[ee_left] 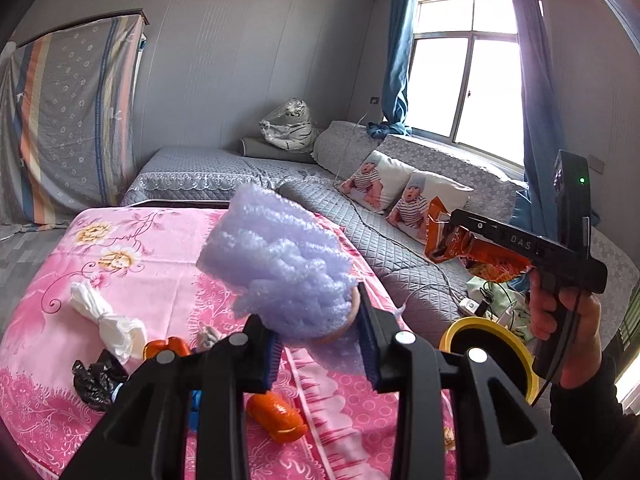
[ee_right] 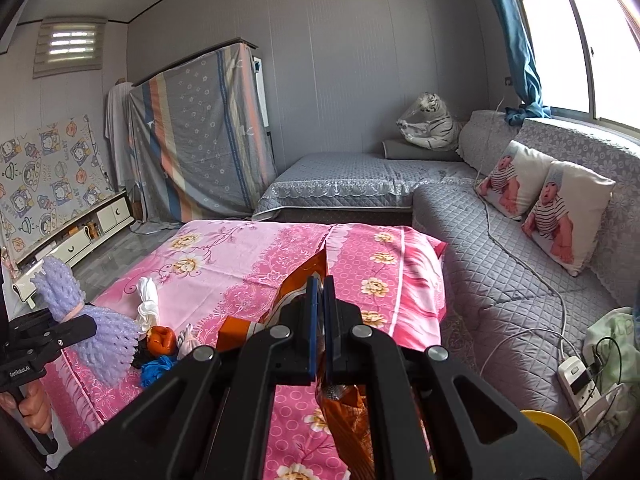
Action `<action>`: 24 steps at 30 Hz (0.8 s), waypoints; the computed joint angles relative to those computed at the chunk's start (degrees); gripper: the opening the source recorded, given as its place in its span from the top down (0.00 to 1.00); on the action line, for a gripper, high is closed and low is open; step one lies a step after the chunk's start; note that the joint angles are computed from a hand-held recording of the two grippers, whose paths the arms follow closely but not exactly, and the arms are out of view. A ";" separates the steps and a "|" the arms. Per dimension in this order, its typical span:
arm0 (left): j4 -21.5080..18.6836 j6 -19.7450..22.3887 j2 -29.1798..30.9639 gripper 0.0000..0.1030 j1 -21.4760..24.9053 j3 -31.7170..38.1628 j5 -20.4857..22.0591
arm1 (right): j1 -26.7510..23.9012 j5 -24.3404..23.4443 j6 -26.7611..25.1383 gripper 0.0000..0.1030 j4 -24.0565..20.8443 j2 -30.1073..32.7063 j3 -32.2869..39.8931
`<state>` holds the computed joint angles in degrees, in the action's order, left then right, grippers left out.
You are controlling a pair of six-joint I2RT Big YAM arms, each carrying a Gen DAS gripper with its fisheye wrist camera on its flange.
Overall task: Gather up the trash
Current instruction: 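Carry both items over the yellow-rimmed bin and open both tools to drop them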
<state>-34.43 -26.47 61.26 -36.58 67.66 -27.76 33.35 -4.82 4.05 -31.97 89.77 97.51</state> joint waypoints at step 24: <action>2.19 7.36 23.00 0.70 -6.44 21.11 10.57 | -13.49 3.53 4.10 0.98 4.88 -10.70 -13.89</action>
<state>-32.24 -19.11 84.26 -43.02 88.77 -17.20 19.86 -1.29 8.16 -27.10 79.07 83.62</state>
